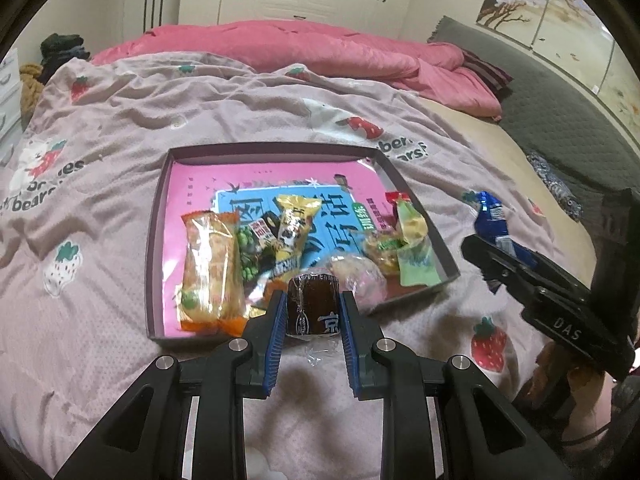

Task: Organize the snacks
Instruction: 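Lift the chocolate cake and biscuit packet with both tools over the tray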

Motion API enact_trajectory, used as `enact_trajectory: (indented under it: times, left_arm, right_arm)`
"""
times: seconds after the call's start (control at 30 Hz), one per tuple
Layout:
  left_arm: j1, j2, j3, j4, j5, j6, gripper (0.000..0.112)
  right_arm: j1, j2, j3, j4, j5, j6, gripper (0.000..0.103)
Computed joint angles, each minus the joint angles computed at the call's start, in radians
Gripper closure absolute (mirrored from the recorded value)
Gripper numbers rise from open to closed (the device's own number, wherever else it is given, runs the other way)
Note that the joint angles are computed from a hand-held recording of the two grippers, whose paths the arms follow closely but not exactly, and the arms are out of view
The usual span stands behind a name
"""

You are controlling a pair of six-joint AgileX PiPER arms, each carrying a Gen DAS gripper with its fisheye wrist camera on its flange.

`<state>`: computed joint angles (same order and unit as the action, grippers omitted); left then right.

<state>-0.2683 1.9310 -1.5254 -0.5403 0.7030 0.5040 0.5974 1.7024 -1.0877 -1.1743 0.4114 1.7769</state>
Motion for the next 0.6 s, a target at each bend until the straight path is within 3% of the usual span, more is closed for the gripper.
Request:
enact_trajectory:
  times: [0.6]
  left_arm:
    - [-0.041, 0.134, -0.142, 0.092, -0.004, -0.100, 0.085]
  right_arm:
    - [-0.057, -0.004, 0.007, -0.043, -0.001, 0.040, 0.042]
